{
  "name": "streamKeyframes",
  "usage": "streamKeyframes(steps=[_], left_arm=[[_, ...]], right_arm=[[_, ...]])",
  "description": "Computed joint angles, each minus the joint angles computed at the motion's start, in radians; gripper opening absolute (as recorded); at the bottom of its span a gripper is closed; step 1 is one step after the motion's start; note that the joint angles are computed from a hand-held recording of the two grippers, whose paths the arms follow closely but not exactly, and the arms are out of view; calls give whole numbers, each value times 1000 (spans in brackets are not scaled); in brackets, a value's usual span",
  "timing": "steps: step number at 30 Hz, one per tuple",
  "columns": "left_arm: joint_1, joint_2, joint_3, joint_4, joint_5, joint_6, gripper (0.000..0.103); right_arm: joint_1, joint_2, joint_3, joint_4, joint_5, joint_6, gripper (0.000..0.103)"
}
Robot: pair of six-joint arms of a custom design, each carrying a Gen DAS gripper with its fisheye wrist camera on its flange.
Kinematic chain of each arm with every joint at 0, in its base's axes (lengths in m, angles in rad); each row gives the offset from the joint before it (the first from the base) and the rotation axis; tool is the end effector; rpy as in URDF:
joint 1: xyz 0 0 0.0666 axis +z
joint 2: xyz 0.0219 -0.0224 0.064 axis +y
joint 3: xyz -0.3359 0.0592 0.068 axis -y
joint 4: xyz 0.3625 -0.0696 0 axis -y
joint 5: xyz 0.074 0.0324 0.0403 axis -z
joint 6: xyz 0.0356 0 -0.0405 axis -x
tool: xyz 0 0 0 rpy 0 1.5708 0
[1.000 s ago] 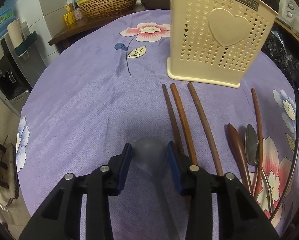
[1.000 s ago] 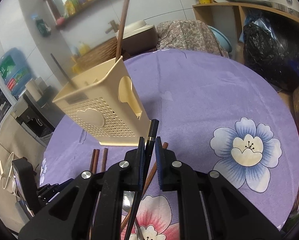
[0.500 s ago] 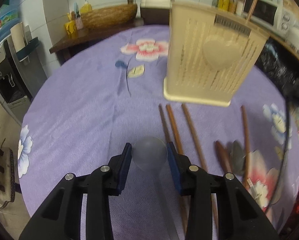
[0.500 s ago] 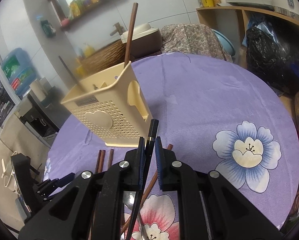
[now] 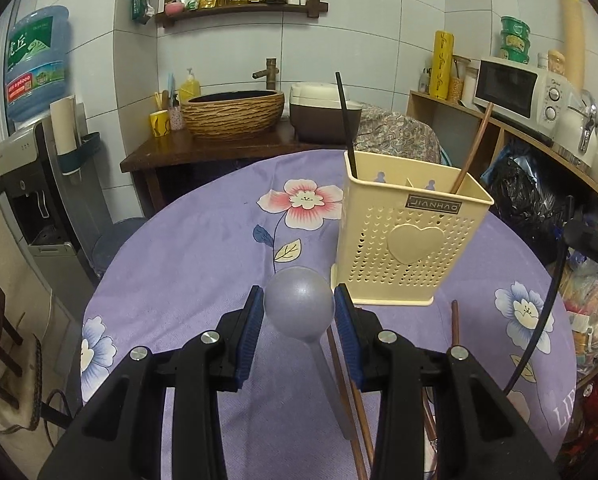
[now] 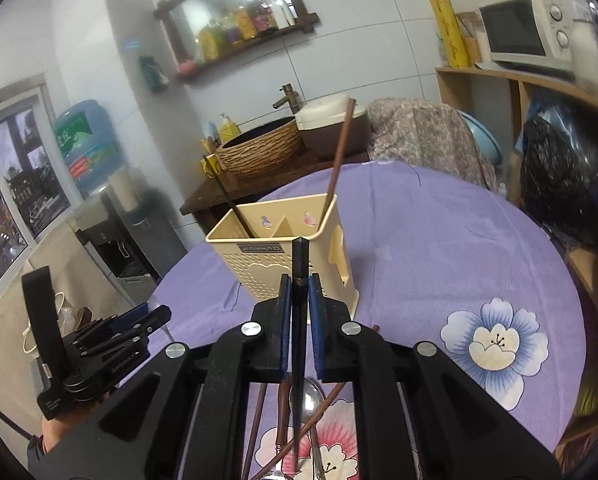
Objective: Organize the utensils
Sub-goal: 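Lift the chopstick and ladle with both tools and carry them toward the holder, then lower the black chopstick into the holder with the right tool while the left tool lowers the ladle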
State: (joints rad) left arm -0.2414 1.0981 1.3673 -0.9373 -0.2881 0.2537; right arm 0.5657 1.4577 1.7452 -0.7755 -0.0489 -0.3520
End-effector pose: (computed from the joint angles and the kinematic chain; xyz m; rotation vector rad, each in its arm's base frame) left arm 0.3555 -0.0775 0.4899 -0.1683 2.2008 0.0481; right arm 0.4179 0.2669 0.5233 -0.2566 2.1005 0.6099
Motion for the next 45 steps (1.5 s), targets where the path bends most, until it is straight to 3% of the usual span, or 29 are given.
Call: streamKeyframes(steps=[21,30,33,36,45], left_arm=[[11,-31,-18,28,-10,-7,37],[49,1,77,18,56,-24,37],[76,21,162,15,128,-15,37],[83,63,280,33,153,-20,37],[23,308,605,51,28,-68,37]], right_arm=[[-1,-36,6,-12,-49,48,10],[-26,4,117,-46,-99,51,10],[-37,44,225,-69,-122,60,10],[-48,90,348,-73,-107,60,10],[-65,390,904,-223,7,29,10]])
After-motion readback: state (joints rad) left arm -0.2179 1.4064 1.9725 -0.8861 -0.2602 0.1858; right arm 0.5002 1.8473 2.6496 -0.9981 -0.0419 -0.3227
